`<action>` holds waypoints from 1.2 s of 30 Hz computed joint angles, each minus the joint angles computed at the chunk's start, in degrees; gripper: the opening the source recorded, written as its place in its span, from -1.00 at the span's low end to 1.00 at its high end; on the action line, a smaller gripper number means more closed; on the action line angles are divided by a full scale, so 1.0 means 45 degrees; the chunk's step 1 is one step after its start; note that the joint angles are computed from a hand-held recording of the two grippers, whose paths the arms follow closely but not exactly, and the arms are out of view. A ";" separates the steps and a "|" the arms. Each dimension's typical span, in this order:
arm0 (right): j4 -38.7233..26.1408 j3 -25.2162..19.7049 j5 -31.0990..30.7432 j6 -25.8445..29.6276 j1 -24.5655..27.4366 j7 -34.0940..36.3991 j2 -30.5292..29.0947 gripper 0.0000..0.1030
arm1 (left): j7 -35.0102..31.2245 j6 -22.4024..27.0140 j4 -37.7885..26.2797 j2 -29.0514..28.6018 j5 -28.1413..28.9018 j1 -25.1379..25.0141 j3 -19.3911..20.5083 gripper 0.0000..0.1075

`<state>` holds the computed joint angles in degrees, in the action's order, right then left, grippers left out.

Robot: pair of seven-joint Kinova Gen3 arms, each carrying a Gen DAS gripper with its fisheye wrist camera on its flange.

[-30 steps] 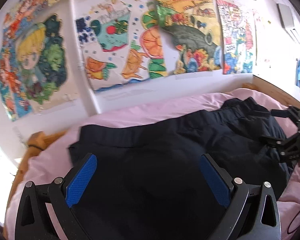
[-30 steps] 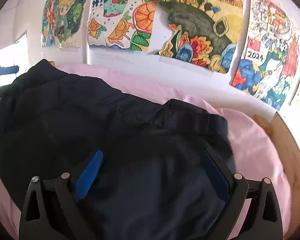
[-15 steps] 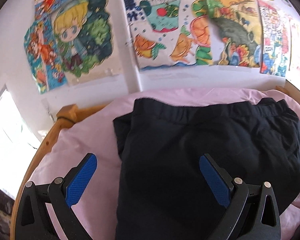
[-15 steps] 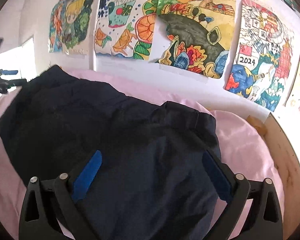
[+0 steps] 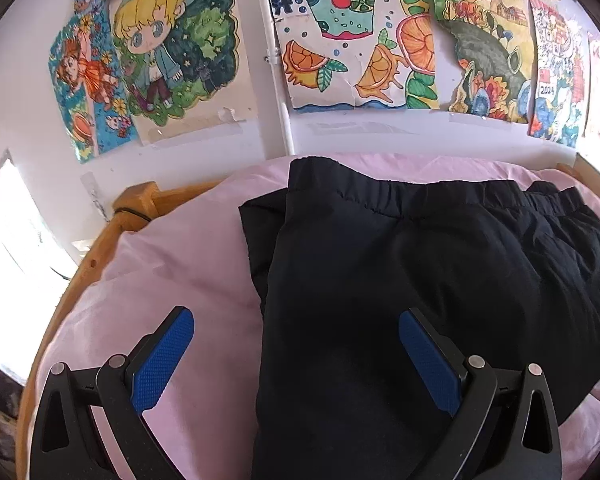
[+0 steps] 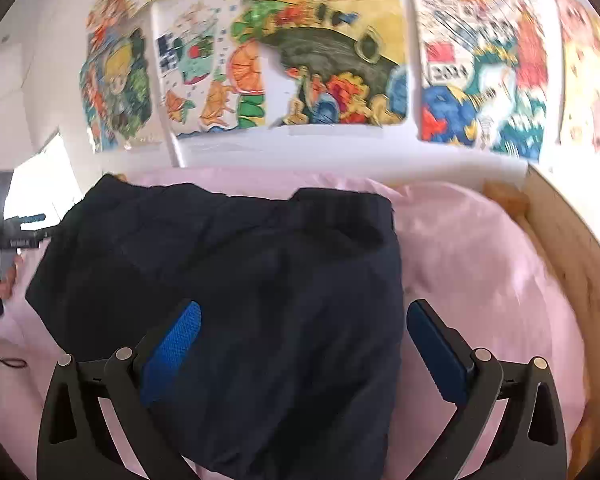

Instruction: Fold large clothes

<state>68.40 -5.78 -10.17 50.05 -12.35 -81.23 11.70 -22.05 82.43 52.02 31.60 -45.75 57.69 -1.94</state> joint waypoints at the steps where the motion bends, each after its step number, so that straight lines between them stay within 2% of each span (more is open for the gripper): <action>1: -0.0044 -0.0005 -0.0340 0.0144 0.0208 0.0082 0.0074 0.97 | 0.0211 -0.0518 0.0590 -0.0332 -0.0020 -0.0223 0.0282 0.92; 3: -0.0147 -0.0322 -0.0848 0.0461 0.0847 0.0172 0.0275 0.97 | 0.0602 -0.1553 0.1733 -0.1004 -0.0185 -0.1125 0.1391 0.92; 6: -0.0251 -0.1972 -0.1045 0.0804 0.2481 0.0184 0.0671 0.97 | 0.0636 -0.3107 0.3123 -0.1827 -0.0047 -0.2857 0.3134 0.92; 9: -0.0504 -0.3701 -0.1389 0.1296 0.4161 0.0333 0.1309 0.97 | -0.0421 -0.4660 0.4004 -0.2356 0.1211 -0.4495 0.4134 0.92; 10: -0.0575 -0.4291 -0.1401 0.1389 0.4688 0.0316 0.1556 0.97 | -0.0928 -0.5178 0.4275 -0.2476 0.1729 -0.4830 0.4144 0.92; 12: -0.0799 -0.4980 -0.1789 0.1609 0.5394 0.0599 0.2070 0.97 | -0.1919 -0.5828 0.4545 -0.2557 0.2765 -0.4839 0.3489 0.92; 13: -0.0944 -0.5040 -0.2060 0.1710 0.5529 0.0795 0.2302 0.97 | -0.2338 -0.6254 0.4766 -0.2646 0.3283 -0.4788 0.3082 0.92; 15: -0.1505 -0.4543 -0.2875 0.2058 0.5365 0.1200 0.2894 0.97 | -0.3105 -0.7290 0.5299 -0.2860 0.4318 -0.4939 0.2592 0.92; 17: -0.2079 -0.4534 -0.3283 0.2212 0.5368 0.1302 0.3447 0.97 | -0.3687 -0.8326 0.5850 -0.3042 0.5334 -0.5507 0.2665 0.92; 19: -0.2421 -0.4977 -0.3059 0.2000 0.5459 0.1173 0.3819 0.97 | -0.4390 -0.9030 0.6250 -0.3160 0.6370 -0.5790 0.2468 0.92; 21: -0.2775 -0.5437 -0.2251 0.1776 0.5337 0.0780 0.4109 0.97 | -0.5035 -0.9526 0.6473 -0.3163 0.7237 -0.5947 0.2291 0.92; 24: -0.3224 -0.6462 -0.0698 0.1720 0.5235 0.0023 0.4490 0.97 | -0.5682 -0.9933 0.6588 -0.3061 0.7845 -0.6143 0.2306 0.92; 26: -0.2811 -0.7215 0.0028 0.1162 0.5398 -0.0084 0.4421 0.97 | -0.6135 -0.9863 0.6449 -0.2920 0.8102 -0.6188 0.2317 0.92; 28: -0.1818 -0.7048 0.1064 0.0126 0.4933 0.0032 0.3652 0.97 | -0.6322 -0.9691 0.6273 -0.2781 0.8142 -0.6096 0.2189 0.92; 31: -0.0198 -0.5675 0.2617 -0.1427 0.3283 0.0589 0.2099 0.97 | -0.6282 -0.9747 0.6286 -0.2693 0.8104 -0.5911 0.1984 0.92; 36: 0.2345 -0.3382 0.5206 -0.4016 0.0334 0.1282 0.0442 0.97 | -0.6033 -0.9581 0.6092 -0.2497 0.7628 -0.5467 0.1720 0.92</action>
<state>78.95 -21.00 13.25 31.98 -10.84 -75.46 13.69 -49.20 39.32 79.43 20.36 -11.43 33.09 5.80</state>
